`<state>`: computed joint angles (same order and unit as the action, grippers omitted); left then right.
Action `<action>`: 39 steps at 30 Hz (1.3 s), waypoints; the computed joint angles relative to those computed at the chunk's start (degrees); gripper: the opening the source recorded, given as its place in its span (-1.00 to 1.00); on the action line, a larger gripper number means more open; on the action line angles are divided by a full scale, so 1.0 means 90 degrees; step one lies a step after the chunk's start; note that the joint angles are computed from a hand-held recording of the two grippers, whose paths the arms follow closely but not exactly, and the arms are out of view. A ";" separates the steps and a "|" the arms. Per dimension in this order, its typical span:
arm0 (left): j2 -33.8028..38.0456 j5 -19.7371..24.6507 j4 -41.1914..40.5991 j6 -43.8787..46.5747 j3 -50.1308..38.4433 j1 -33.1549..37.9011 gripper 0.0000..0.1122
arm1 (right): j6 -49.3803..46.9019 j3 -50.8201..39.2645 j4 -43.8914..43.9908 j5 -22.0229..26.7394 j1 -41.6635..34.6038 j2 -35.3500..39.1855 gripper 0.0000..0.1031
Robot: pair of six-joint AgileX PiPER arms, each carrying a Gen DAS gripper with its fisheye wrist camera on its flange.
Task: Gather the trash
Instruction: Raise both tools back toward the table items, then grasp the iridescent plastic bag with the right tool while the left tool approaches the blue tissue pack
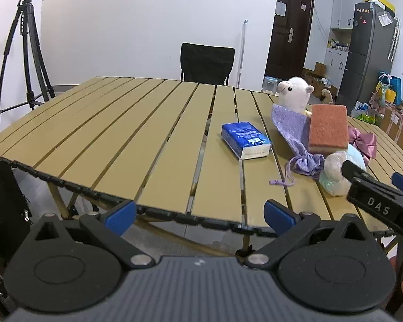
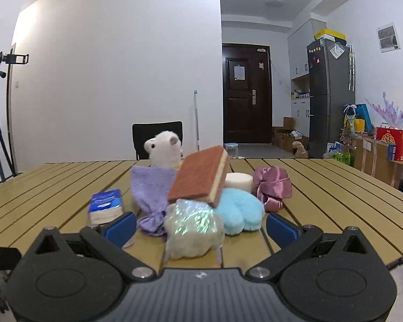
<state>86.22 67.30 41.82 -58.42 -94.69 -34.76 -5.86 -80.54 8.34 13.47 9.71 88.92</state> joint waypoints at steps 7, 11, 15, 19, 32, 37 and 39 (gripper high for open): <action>0.0491 -0.0211 -0.0357 0.0518 -0.0522 0.0381 0.84 | -0.1032 -0.0555 0.1006 0.0173 -0.0006 0.0668 0.77; 0.0683 -0.0278 -0.0528 0.0707 -0.0781 0.0550 0.84 | -0.0508 -0.0888 0.0537 0.0277 0.0047 0.1006 0.45; 0.0770 -0.0379 -0.0799 0.0853 -0.0920 0.0730 0.84 | -0.0750 -0.1142 0.0834 0.0556 0.0029 0.1200 0.11; 0.0915 -0.0424 -0.0951 0.0954 -0.1125 0.0832 0.84 | -0.1596 -0.1205 0.1798 0.0741 -0.0090 0.1225 -0.04; 0.1646 -0.0280 -0.1169 0.1206 -0.2209 0.1030 0.84 | -0.2859 -0.0860 0.3575 0.0530 -0.0497 0.0853 -0.14; 0.2180 -0.0182 -0.1235 0.1312 -0.2959 0.1049 0.84 | -0.3090 -0.0785 0.3991 0.0450 -0.0786 0.0721 -0.14; 0.2456 -0.0115 -0.1293 0.1365 -0.3360 0.1066 0.84 | -0.3087 -0.0770 0.4025 0.0428 -0.0929 0.0690 -0.14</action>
<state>108.33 66.27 30.18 -46.14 -124.93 -25.17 -33.64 -87.47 44.56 17.32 1.36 95.13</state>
